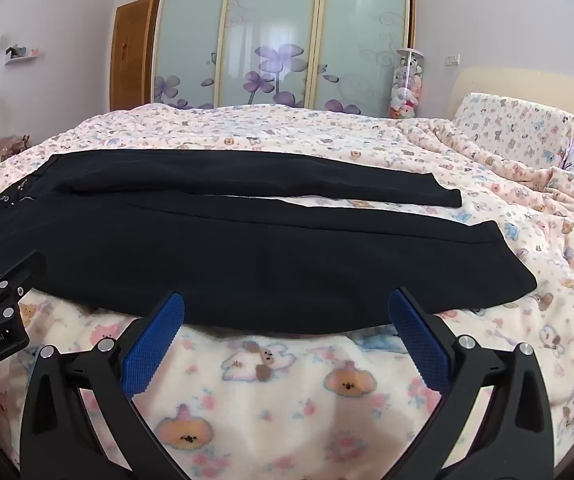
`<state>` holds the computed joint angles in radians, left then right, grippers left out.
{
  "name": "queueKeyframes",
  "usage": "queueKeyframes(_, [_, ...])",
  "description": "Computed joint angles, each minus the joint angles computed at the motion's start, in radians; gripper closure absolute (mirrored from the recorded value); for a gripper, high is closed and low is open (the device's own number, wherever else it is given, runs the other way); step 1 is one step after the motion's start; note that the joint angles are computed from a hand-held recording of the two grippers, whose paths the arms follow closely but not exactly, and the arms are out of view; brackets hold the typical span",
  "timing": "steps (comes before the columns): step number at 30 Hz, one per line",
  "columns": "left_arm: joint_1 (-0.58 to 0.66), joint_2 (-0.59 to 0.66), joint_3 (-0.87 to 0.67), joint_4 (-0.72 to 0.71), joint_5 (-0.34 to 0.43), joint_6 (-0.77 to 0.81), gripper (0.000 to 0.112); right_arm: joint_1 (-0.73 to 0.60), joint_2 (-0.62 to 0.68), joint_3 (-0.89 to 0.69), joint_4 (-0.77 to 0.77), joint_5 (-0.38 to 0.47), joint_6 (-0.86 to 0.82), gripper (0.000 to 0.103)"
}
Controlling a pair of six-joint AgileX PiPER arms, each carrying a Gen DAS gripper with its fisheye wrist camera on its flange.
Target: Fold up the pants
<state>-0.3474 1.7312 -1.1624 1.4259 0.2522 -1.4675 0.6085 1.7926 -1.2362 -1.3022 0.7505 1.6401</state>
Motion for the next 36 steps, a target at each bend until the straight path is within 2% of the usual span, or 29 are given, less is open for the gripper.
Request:
queueKeyframes(27, [-0.007, -0.001, 0.004, 0.036, 0.011, -0.036, 0.011, 0.008, 0.003, 0.005, 0.000, 0.012, 0.019, 0.002])
queueKeyframes(36, [-0.007, -0.001, 0.004, 0.033, 0.011, -0.033, 0.011, -0.017, -0.002, 0.012, -0.004, -0.007, 0.021, 0.002])
